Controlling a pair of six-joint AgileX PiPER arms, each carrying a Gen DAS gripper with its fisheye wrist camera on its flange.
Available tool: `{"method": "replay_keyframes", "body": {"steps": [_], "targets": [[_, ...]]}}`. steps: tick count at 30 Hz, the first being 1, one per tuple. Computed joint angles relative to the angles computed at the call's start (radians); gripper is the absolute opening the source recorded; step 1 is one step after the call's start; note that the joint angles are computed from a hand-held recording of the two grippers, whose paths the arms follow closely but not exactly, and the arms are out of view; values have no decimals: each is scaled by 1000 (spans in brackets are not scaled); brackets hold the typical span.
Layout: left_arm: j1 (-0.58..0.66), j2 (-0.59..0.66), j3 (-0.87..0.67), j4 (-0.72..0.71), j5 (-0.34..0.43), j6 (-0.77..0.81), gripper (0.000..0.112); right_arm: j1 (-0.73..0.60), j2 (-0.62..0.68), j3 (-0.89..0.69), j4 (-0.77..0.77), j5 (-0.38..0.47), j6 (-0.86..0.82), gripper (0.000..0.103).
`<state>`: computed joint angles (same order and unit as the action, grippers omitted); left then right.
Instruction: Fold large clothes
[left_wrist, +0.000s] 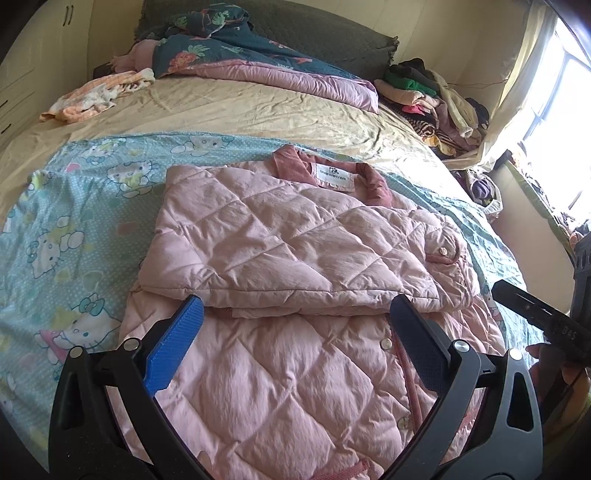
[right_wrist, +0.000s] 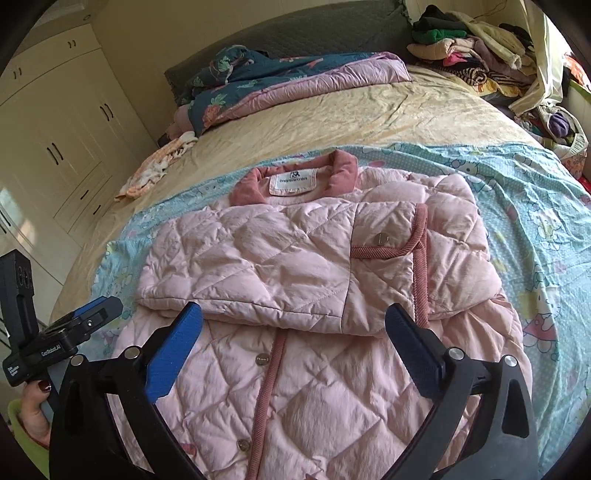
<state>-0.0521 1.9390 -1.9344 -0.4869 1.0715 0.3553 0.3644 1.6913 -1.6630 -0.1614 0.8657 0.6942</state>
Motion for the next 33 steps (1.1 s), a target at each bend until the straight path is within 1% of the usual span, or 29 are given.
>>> {"method": "replay_keyframes", "body": {"steps": [17, 33], "targets": [[36, -135, 106, -62, -5, 51, 95, 91, -141, 34, -127, 44, 104, 99], [71, -267, 239, -131, -19, 127, 95, 213, -250, 92, -276, 101, 230, 99]]}}
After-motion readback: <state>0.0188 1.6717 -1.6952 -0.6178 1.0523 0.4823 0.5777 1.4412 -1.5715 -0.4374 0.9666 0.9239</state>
